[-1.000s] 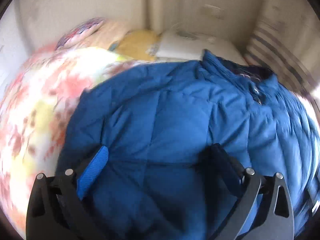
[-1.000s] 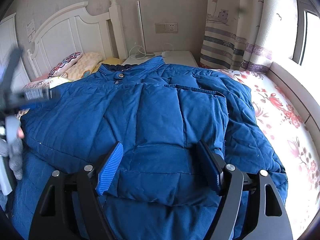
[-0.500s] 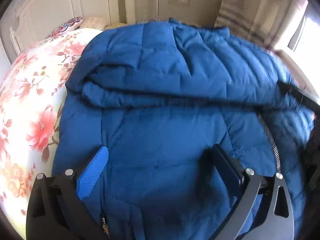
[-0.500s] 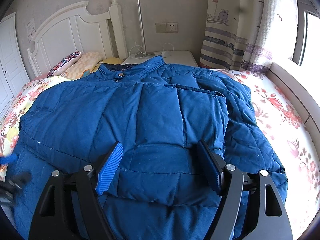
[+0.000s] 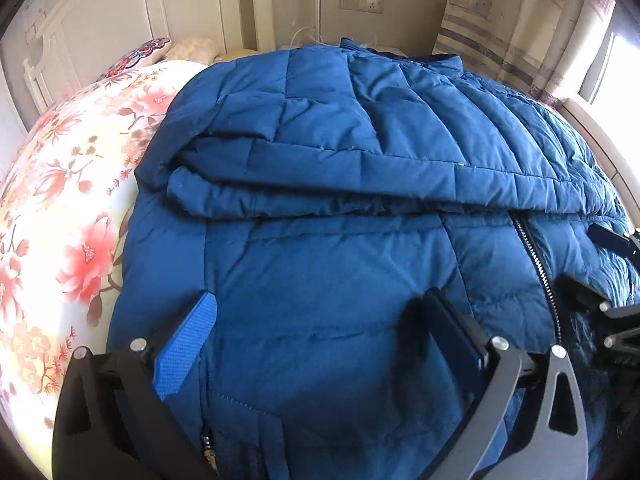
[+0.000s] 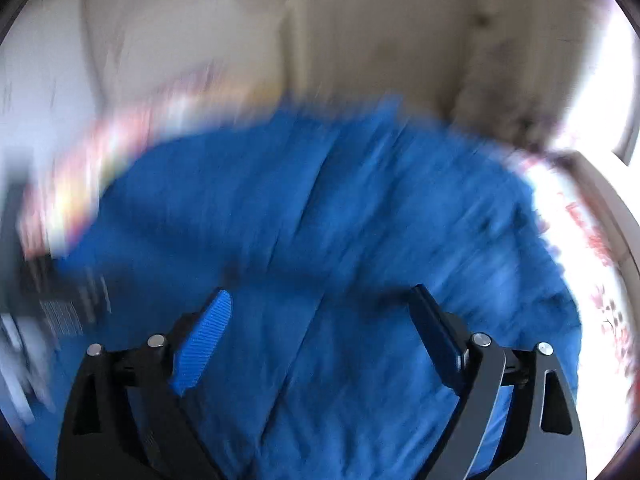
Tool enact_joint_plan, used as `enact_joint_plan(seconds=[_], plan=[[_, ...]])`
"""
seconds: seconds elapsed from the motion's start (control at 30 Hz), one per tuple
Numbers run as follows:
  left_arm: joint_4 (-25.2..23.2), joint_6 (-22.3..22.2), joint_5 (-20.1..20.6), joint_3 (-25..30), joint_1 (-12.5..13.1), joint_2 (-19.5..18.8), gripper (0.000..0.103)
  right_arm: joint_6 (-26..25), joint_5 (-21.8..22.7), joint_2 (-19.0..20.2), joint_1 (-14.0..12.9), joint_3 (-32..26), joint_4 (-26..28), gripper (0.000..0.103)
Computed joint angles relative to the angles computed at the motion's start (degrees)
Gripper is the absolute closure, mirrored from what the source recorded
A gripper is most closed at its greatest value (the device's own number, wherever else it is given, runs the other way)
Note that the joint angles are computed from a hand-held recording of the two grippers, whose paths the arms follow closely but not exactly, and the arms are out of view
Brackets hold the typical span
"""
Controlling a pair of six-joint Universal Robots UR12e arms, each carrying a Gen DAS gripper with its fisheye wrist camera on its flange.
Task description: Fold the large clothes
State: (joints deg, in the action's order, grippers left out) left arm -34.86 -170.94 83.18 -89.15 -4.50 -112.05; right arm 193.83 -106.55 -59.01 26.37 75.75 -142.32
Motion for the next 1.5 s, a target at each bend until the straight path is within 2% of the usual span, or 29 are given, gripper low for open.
enact_joint_plan(seconds=[0.1, 0.2, 0.27, 0.3, 0.33, 0.37, 0.4, 0.47, 0.5, 0.57, 0.6, 0.67, 0.7, 0.73, 0.77, 0.8, 0.83, 0.93, 0.97, 1.03, 1.1, 1.17, 1.2, 1.23, 1.27, 1.3, 1.37, 1.43, 1.5], plan=[[0.07, -0.06, -0.53, -0.17, 0.24, 0.1, 0.002, 3.85, -0.91, -1.05, -0.17, 0.72, 0.35, 0.016], [0.26, -0.11, -0.65, -0.38, 0.28, 0.21, 0.002, 8.64, -4.78, -3.82, -0.39, 4.87, -3.8, 0.016], [0.22, -0.09, -0.55, -0.34, 0.25, 0.17, 0.002, 12.85, -8.36, -5.3, -0.84, 6.65, -1.18, 0.015], [0.22, -0.09, -0.51, -0.34, 0.23, 0.16, 0.002, 14.88, -7.62, -6.17, -1.66, 7.92, 0.54, 0.015], [0.23, -0.1, -0.5, -0.35, 0.22, 0.17, 0.002, 16.52, -4.53, -7.03, -2.92, 9.66, 1.19, 0.015], [0.22, -0.14, -0.52, -0.33, 0.21, 0.18, 0.002, 17.96, -1.21, -8.15, -3.86, 11.39, -0.55, 0.014], [0.11, -0.19, -0.64, -0.26, 0.23, 0.15, 0.002, 18.78, -0.3, -8.87, -4.27, 12.74, -2.82, 0.014], [0.12, -0.37, -0.94, -0.26, 0.34, 0.14, 0.002, 19.5, -1.23, -9.29, -4.13, 13.4, -3.74, 0.014], [0.3, -0.65, -1.27, -0.36, 0.46, 0.23, 0.002, 19.82, -3.85, -9.48, -3.5, 13.52, -4.03, 0.014], [2.69, -2.47, -1.21, -1.66, 0.71, 1.1, 0.005, 17.84, -6.62, -9.78, -2.34, 14.04, -7.53, 0.014], [4.79, -3.9, -2.67, -3.19, 1.14, 2.22, 0.005, 16.21, -5.38, -10.03, -1.96, 14.32, -9.2, 0.014], [7.14, -4.76, -9.59, -5.86, 2.38, 4.19, 0.004, 12.6, -3.22, -10.18, -1.25, 14.39, -10.66, 0.014], [7.11, -3.57, -11.77, -6.74, 2.52, 4.9, 0.004, 8.25, -1.11, -9.91, -0.57, 14.04, -10.74, 0.013], [6.36, -1.32, -11.61, -7.23, 2.13, 5.35, 0.003, 4.8, 0.7, -9.66, -0.22, 13.68, -9.31, 0.012], [4.38, 2.44, -9.06, -7.37, 1.09, 5.52, 0.002, 2.29, 1.61, -9.11, 0.23, 12.78, -6.28, 0.012], [2.77, 6.08, -5.46, -7.43, -0.14, 5.2, 0.002, -0.09, 0.44, -8.1, 0.91, 11.77, -2.94, 0.012], [3.56, 7.86, -2.92, -7.65, -0.9, 5.14, 0.002, -0.06, -1.29, -8.02, 1.4, 11.24, -2.0, 0.012], [1.95, 6.91, -3.26, -6.88, -0.67, 5.02, 0.002, 1.85, -1.13, -8.53, 1.24, 11.43, -0.96, 0.012], [3.02, 5.63, -2.7, -7.57, -0.37, 5.63, 0.002, 3.21, -1.81, -9.0, 1.29, 11.8, -0.72, 0.012], [5.74, 4.9, -4.93, -9.86, 0.89, 7.48, 0.003, 4.06, -2.65, -9.46, 1.3, 12.49, -2.75, 0.012], [8.08, 5.83, -7.77, -12.44, 2.42, 9.42, 0.002, 3.87, -1.19, -12.03, 1.48, 16.2, -8.0, 0.012], [9.94, 7.36, -5.07, -14.33, 2.64, 10.45, 0.002, 4.06, 0.16, -13.7, 1.71, 18.72, -10.08, 0.012], [8.97, 7.9, -2.46, -14.59, 2.54, 10.38, 0.002, 4.27, 0.53, -14.47, 1.73, 20.02, -9.36, 0.012], [6.87, 7.82, -2.24, -14.46, 3.02, 10.31, 0.002, 4.8, 0.75, -14.75, 1.72, 20.82, -6.85, 0.012], [4.44, 5.83, -4.42, -14.11, 4.09, 10.25, 0.002, 5.08, 1.11, -14.41, 1.64, 21.12, -6.75, 0.011], [4.4, 4.5, -6.26, -14.12, 4.98, 10.38, 0.002, 5.53, 1.2, -14.93, 1.77, 22.29, -9.04, 0.011], [4.99, 2.2, -4.66, -14.1, 5.04, 10.43, 0.003, 6.2, 0.74, -15.45, 2.0, 22.38, -7.98, 0.011], [7.78, 2.42, -3.47, -15.36, 4.46, 11.43, 0.004, 7.84, -1.78, -15.31, 2.78, 21.56, -6.65, 0.011], [8.86, 5.07, -7.87, -17.31, 4.29, 13.41, 0.004, 6.96, 0.19, -15.65, 3.41, 22.0, -8.92, 0.011]])
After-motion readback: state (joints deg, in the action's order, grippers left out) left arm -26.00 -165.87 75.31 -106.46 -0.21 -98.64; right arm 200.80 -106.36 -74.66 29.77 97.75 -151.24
